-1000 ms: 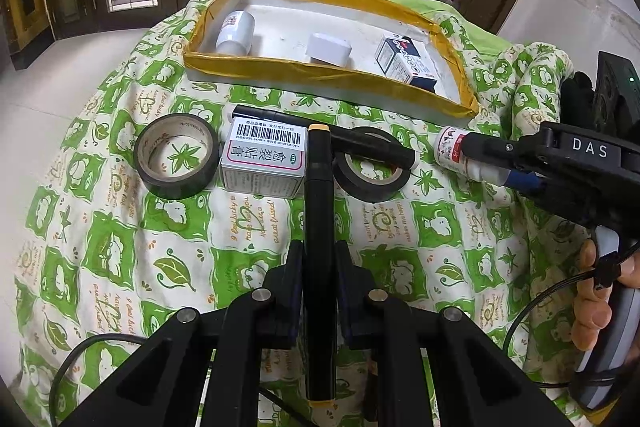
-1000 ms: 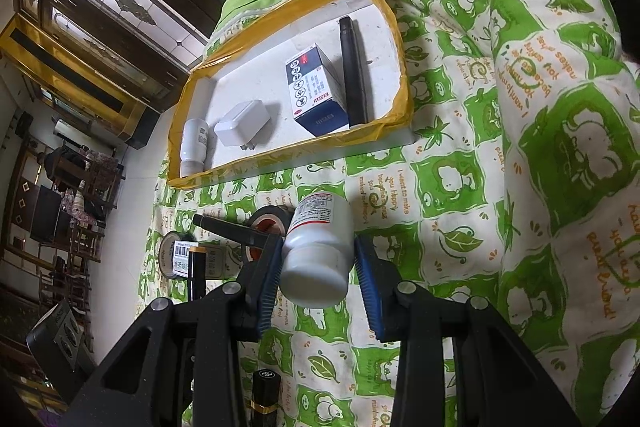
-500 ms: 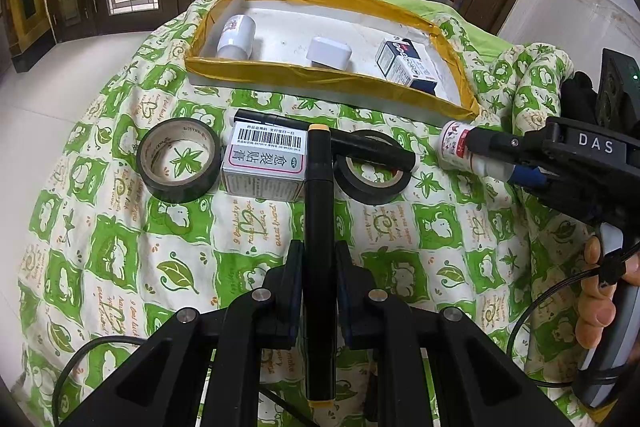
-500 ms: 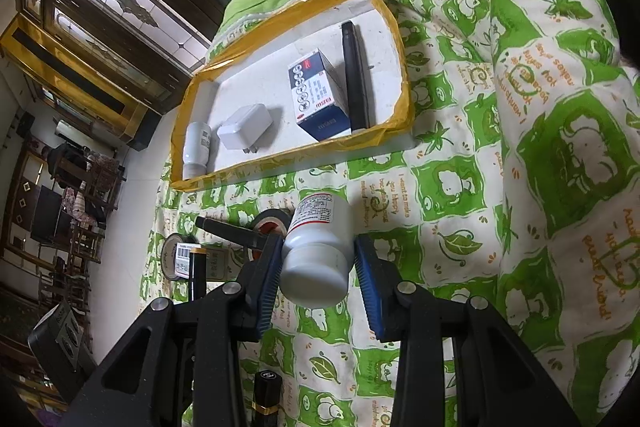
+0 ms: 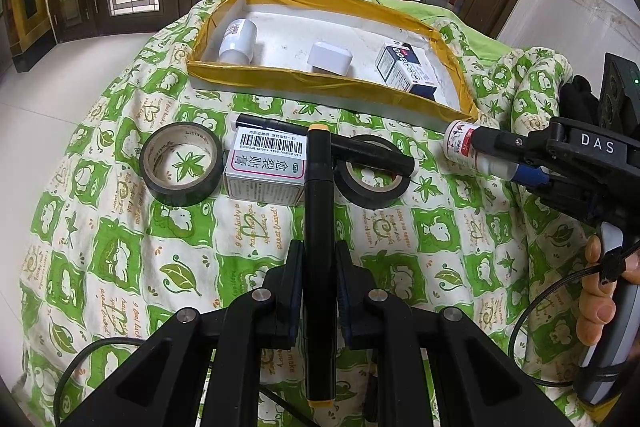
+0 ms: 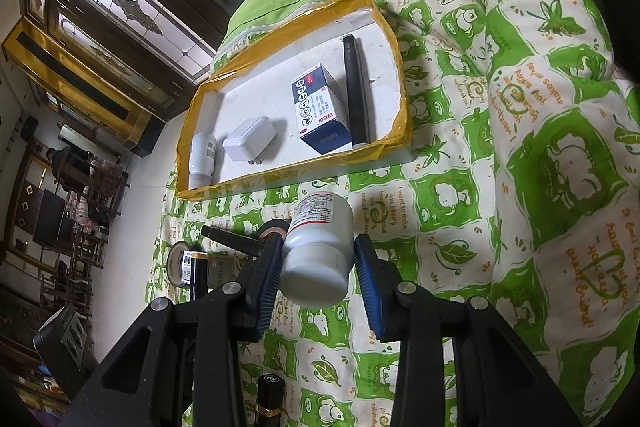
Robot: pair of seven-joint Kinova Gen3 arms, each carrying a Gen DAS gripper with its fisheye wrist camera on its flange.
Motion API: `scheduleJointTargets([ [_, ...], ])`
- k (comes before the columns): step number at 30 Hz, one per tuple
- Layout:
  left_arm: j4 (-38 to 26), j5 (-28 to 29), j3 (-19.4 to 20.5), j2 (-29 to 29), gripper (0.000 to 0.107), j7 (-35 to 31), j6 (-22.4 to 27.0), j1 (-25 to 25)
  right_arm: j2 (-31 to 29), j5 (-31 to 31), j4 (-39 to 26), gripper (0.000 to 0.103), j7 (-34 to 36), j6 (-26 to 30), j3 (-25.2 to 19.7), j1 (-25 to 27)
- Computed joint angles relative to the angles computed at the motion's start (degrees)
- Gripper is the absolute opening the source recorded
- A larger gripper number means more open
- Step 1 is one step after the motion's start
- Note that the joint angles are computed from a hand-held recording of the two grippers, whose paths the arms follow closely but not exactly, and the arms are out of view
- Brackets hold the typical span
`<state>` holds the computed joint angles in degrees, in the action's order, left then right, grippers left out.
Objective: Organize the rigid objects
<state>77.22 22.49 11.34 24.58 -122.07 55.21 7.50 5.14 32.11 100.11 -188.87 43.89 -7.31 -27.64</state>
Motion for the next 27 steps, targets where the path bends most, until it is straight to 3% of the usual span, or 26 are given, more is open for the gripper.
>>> scheduleJointTargets([
  [27,0.33,0.3,0.03,-0.31,0.014,-0.23,-0.77,-0.21,-0.24,1.03,0.03,0.036,-1.12,0.41,-0.28,-0.27],
])
